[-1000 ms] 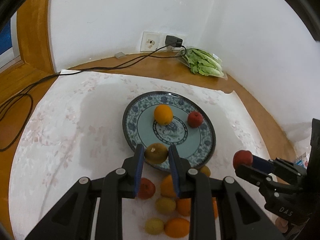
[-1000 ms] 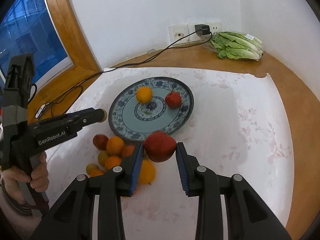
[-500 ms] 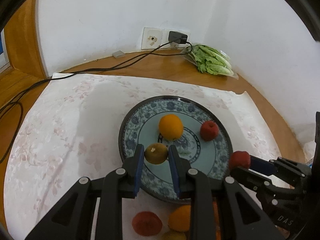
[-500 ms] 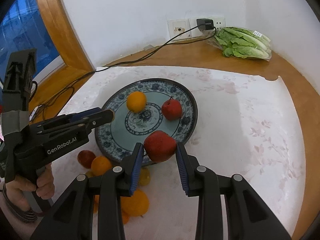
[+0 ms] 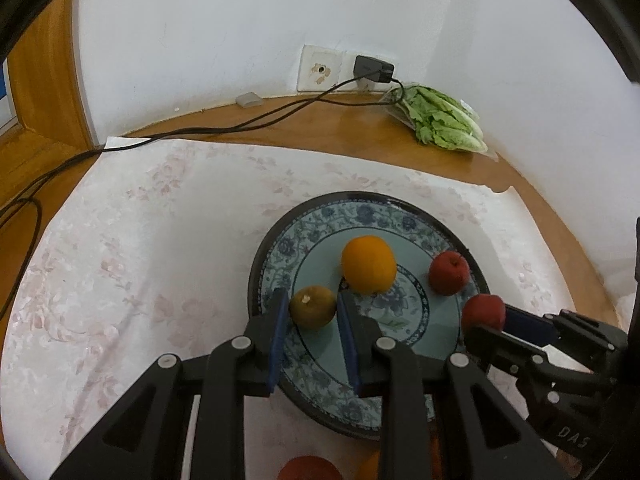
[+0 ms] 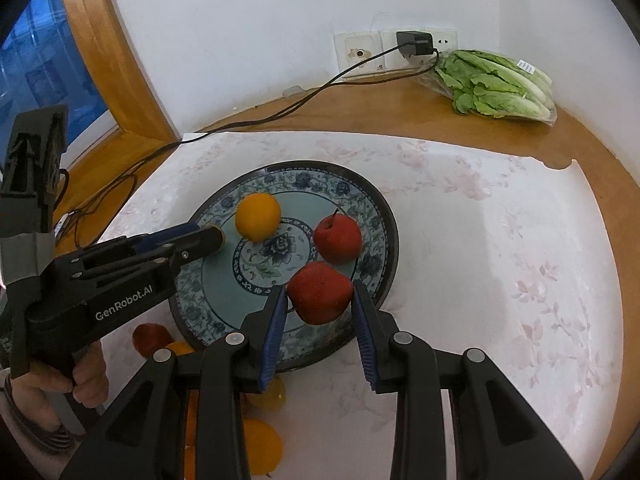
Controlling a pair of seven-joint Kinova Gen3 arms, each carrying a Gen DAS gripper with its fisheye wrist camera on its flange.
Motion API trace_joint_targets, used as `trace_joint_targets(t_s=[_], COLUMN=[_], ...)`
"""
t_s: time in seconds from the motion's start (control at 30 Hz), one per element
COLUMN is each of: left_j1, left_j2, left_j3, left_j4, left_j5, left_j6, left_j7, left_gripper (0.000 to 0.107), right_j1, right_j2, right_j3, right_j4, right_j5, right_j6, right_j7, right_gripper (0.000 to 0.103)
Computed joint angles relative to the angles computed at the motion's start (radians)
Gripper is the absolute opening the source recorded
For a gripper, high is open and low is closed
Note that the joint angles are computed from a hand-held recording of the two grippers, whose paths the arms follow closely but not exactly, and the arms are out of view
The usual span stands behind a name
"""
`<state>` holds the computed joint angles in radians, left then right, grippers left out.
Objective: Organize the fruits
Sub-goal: 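Carry the yellow-green fruit in the left tool while the right tool carries the apple to the plate, then lower the yellow-green fruit onto the plate with the left tool while the right tool releases the apple beside it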
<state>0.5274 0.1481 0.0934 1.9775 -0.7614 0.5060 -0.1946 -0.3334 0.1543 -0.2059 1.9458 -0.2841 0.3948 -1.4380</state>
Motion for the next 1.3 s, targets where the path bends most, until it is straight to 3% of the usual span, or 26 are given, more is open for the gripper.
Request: trace_joint_targets(t_s=[0.5, 0.63, 0.83, 1.0, 1.3], left_j1=[-0.025, -0.011, -0.002, 0.003, -0.013], left_j2=[0.012, 0.015, 0.008, -0.009, -0.050], left_j3=[-0.006, -0.013, -0.010, 0.007, 0.053], left_j4=[-0.012, -0.018, -0.022, -0.026, -0.031], left_j5=[0.061, 0.059, 0.060, 0.049, 0.083], left_j6=[-0.026, -0.014, 0.004, 0.033, 0.097], left_j7=[-0.069, -0.077, -0.079, -0.082, -0.099], left_gripper=[0.026, 0.026, 0.042, 0.060, 0.063], right_j1=[-0.028, -0.008, 0.009, -0.002, 0.029], right_j2=[0.029, 0.032, 0.033, 0.013, -0.044], right_j3=[0.009, -0.009, -0.018, -0.008, -0.018], right_j4=[-0.009, -0.010, -0.012, 0.000, 0.038], right_j5=[0.067, 0.043, 0.006, 0.011, -0.081], right_j6=[-0.020, -0.019, -0.014, -0.021, -0.031], right_j7=[-0.059, -0.036, -0.009, -0.020, 0.053], right_gripper=[0.034, 0.034, 0.035, 0.043, 0.047])
